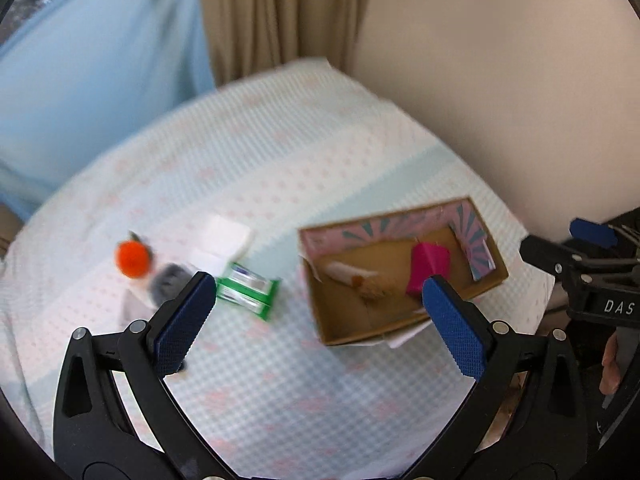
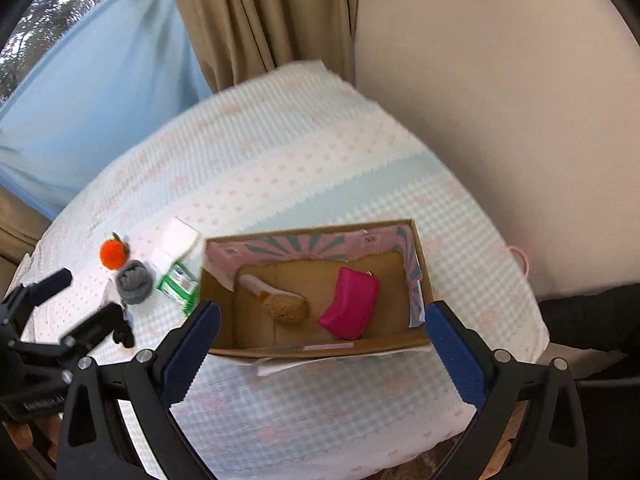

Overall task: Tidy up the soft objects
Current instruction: 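Withdraw both tools from the box back toward the remaining items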

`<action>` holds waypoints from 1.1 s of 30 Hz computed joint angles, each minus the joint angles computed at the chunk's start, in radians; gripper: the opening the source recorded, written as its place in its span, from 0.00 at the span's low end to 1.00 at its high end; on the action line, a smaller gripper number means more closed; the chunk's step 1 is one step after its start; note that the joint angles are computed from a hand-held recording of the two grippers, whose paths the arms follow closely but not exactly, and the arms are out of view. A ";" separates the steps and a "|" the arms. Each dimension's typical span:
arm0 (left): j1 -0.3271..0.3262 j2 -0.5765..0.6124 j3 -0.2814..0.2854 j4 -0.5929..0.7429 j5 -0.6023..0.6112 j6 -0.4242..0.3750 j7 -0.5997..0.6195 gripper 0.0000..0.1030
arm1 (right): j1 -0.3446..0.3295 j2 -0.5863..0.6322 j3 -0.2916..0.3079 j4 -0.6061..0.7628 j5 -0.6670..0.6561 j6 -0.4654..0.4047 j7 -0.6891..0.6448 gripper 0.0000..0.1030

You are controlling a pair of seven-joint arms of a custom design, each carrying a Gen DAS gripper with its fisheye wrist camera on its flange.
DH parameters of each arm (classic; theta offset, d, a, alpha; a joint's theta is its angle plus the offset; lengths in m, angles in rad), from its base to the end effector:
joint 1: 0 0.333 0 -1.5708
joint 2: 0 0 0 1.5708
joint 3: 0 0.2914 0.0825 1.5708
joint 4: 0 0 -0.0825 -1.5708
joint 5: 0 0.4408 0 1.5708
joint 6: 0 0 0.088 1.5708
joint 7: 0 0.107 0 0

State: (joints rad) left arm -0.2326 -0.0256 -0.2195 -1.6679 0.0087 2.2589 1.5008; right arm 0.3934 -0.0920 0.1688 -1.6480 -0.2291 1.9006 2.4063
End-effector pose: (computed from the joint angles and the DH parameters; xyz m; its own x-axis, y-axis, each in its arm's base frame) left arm 0.5881 -0.2872 0.6404 -0.3852 -0.9225 0.0262 -0.7592 0.3006 -0.5773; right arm 0.5261 0.3172 0.6501 -0.2154 -0.9732 -0.0801 -0.8879 0.2293 -0.3989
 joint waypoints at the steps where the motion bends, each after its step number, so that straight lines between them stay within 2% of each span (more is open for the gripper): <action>1: 0.005 -0.032 0.006 -0.029 -0.017 0.015 0.016 1.00 | 0.006 -0.003 0.010 0.004 -0.017 0.002 0.019 0.99; 6: 0.022 -0.200 0.060 -0.168 -0.101 0.059 0.113 1.00 | 0.053 0.004 0.060 0.075 -0.114 -0.025 0.123 0.99; 15: 0.035 -0.473 0.181 -0.409 -0.179 0.114 0.243 1.00 | 0.189 0.062 0.131 0.176 -0.311 -0.080 0.320 0.99; 20: 0.071 -0.570 0.251 -0.498 -0.192 0.096 0.280 1.00 | 0.273 0.143 0.126 0.257 -0.352 -0.075 0.353 0.99; 24: 0.108 -0.613 0.305 -0.550 -0.197 0.096 0.319 1.00 | 0.353 0.249 0.102 0.373 -0.408 -0.072 0.354 0.99; 29: 0.162 -0.602 0.349 -0.566 -0.205 0.084 0.360 1.00 | 0.428 0.414 0.058 0.555 -0.397 -0.058 0.303 0.99; 33: 0.205 -0.564 0.355 -0.561 -0.214 0.083 0.353 1.00 | 0.465 0.537 0.015 0.693 -0.366 -0.021 0.241 0.99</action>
State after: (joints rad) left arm -0.0275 -0.5901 0.1359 -2.2287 -0.2054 2.3415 1.8539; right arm 0.8585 0.4448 0.1841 -0.9550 -0.5950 1.8793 2.6477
